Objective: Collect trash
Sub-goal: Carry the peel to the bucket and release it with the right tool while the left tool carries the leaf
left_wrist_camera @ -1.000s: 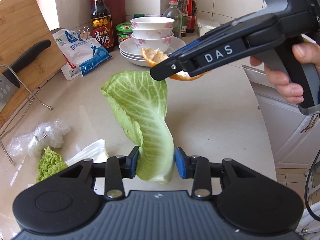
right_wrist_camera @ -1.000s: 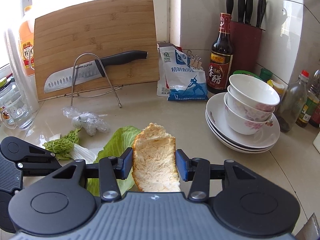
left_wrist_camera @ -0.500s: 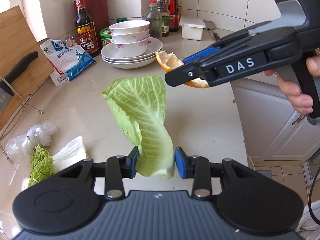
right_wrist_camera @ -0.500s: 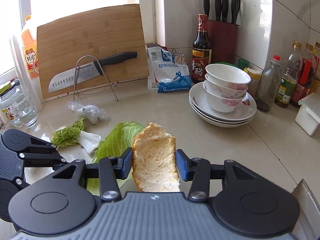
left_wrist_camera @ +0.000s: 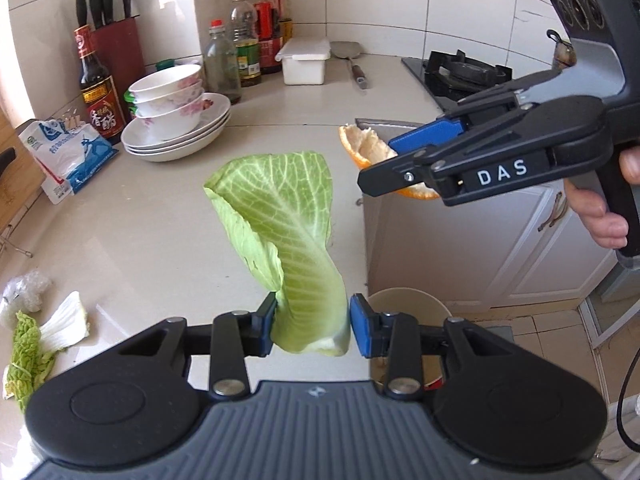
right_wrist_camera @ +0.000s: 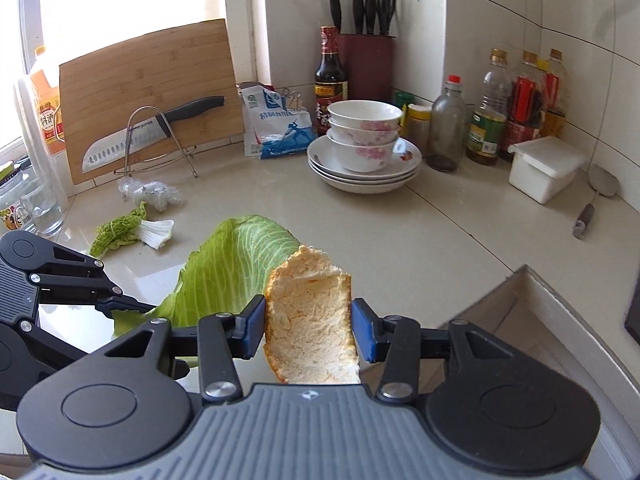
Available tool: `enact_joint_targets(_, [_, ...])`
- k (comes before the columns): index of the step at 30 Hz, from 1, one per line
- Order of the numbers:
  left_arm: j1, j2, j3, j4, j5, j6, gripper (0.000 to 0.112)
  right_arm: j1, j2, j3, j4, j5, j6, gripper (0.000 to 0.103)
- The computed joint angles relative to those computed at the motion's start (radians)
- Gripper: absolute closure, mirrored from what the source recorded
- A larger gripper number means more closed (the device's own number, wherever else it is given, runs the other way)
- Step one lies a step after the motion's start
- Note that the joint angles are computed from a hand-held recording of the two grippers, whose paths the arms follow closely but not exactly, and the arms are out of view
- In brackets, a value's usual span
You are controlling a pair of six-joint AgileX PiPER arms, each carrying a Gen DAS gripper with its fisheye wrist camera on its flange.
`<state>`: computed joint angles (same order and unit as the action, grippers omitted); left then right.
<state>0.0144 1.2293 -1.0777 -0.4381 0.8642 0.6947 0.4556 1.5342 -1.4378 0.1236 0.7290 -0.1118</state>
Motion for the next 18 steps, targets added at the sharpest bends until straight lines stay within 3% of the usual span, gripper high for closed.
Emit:
enact_joint_targets(10, [-0.266, 0.002, -0.009, 0.134, -0.042, -0.224, 0.076, -0.178, -0.204, 0.275, 0.024, 0.014, -0.039, 0.052])
enact_joint_targets(18, [-0.346, 0.017, -0.014, 0.21, -0.064, -0.327, 0.076, -0.285, -0.129, 0.417, 0.085, -0.062, -0.117, 0.051])
